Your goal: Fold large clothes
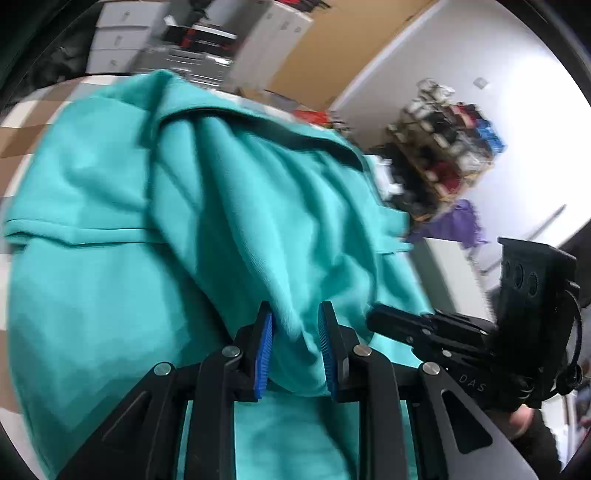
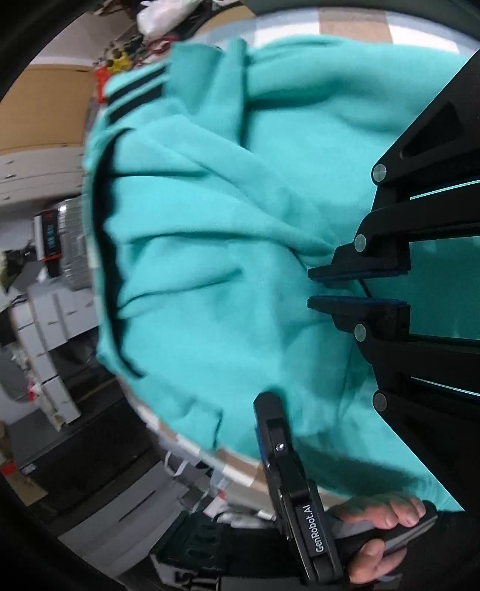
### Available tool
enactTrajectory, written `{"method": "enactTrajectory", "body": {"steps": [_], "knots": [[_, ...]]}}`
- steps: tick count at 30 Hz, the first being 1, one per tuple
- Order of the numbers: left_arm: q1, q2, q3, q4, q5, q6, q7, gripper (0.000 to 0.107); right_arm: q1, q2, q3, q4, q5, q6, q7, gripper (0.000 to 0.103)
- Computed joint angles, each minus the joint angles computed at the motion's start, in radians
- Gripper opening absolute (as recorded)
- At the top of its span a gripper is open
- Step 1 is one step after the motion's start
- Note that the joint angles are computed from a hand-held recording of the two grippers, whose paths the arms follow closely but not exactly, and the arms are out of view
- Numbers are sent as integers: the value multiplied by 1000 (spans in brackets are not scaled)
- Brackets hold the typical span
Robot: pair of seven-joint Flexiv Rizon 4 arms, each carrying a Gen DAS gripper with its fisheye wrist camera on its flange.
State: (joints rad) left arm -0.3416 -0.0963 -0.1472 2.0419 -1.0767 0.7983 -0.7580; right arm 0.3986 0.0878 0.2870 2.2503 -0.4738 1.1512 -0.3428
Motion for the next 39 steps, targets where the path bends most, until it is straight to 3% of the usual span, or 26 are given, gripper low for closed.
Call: {"method": "enactTrajectory", "body": {"steps": [2, 3, 5, 6, 8, 12, 16, 20, 23, 28, 30, 32, 35, 39], "knots": [[-6, -8, -4, -1, 22, 19, -4, 18, -25, 12, 1, 18, -103, 65, 64, 11], [-6, -18, -5, -6, 49, 15, -19, 18, -23, 3, -1, 11, -99, 57, 58, 11], [0, -49, -2, -27, 147, -5, -99, 18, 11, -35, 0, -27, 36, -29, -25, 11], [2, -59, -4, -37, 177, -7, -138, 18, 20, -63, 0, -23, 73, -17, -34, 9], [16, -56, -6, -38, 158, -30, -149, 19, 19, -65, -10, -4, 20, 25, 9, 7], [27, -32, 1, -25, 182, -26, -133, 19, 31, -16, -11, -62, 192, -41, -130, 8], [31, -33, 1, -22, 200, -32, -117, 19, -54, 17, -48, -120, -17, -31, -72, 12], [19, -33, -3, -27, 255, 20, -122, 20, -82, -111, -107, -305, 0, -105, -126, 12], [4, -26, -9, -23, 301, 71, -116, 20, -75, -238, -143, -456, 24, -237, -187, 12], [-13, -19, -16, -15, 359, 126, -116, 20, -92, -343, -127, -492, 198, -334, -282, 8], [-17, -20, -17, -12, 375, 141, -115, 20, -74, -314, -144, -385, 78, -217, -228, 7], [-18, -21, -18, -11, 388, 141, -123, 20, -60, -289, -153, -352, 66, -201, -217, 7], [-7, -17, -12, -11, 377, 116, -123, 21, -72, -267, -137, -370, 138, -218, -235, 10], [-4, -12, -8, -6, 372, 117, -125, 21, -56, -297, -135, -461, 124, -151, -279, 11]]}}
